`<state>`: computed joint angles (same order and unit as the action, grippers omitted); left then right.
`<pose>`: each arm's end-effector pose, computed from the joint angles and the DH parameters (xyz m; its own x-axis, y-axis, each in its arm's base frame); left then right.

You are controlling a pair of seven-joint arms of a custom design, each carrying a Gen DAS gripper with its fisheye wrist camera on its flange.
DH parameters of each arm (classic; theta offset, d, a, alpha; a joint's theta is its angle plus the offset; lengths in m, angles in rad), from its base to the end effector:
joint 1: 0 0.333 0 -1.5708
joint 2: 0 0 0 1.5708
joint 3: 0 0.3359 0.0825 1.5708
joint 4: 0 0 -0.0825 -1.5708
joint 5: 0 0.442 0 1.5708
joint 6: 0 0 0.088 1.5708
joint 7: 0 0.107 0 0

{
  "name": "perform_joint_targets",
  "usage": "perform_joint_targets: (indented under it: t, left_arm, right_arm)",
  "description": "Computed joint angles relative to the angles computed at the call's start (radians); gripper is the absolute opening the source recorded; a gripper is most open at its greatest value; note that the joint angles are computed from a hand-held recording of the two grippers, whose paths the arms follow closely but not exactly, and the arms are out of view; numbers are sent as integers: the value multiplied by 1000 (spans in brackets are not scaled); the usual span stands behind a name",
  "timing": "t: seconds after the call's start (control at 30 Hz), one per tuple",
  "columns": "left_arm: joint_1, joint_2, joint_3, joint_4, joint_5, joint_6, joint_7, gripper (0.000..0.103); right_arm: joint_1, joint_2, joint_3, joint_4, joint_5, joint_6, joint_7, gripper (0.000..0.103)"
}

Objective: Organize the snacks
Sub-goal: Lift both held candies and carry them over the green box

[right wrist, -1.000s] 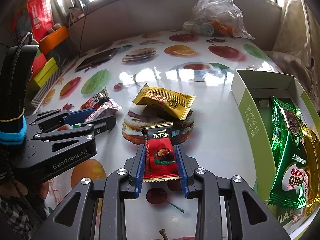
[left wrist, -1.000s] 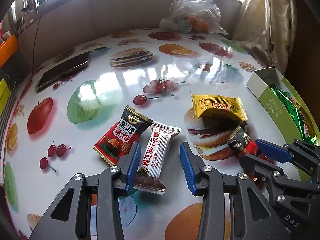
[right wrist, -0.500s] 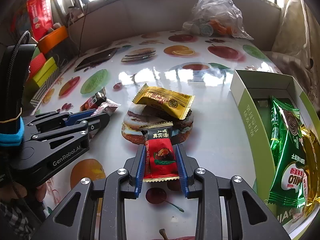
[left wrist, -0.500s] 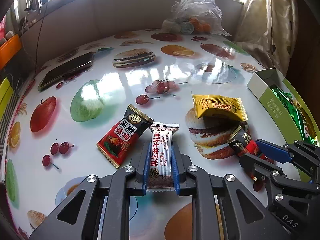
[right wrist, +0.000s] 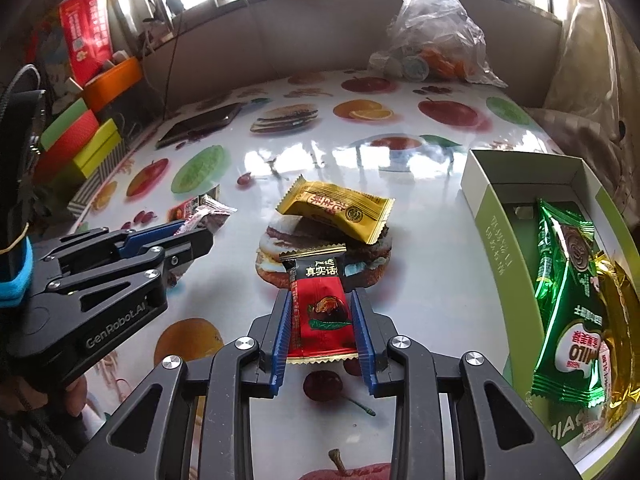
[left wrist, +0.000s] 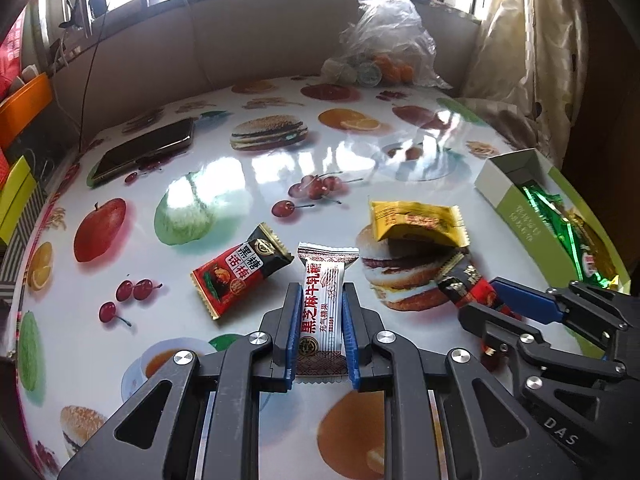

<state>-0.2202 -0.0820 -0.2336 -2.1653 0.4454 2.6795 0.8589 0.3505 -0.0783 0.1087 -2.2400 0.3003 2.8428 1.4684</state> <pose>0.5432 -0.2826 0.4863 -0.0924 -0.9956 0.0143 -0.7846 0.0640 -0.6167 0.5474 0.2544 0.4668 0.3563 -0.9178 -0.1753 -0.7660 -0.1795 -0.6173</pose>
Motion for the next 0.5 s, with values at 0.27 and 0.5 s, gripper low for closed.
perform_joint_targets:
  t: [0.27,0.5]
  left_arm:
    - [-4,-45,-15,-19,38,-1,-42,20]
    - [-3,-90,-29,-44,76,6,-85,20]
  right_arm:
    - [1,-42,2,-30,-3,19,8,29]
    - [-1,-87,4,-62,-11,32,17,29]
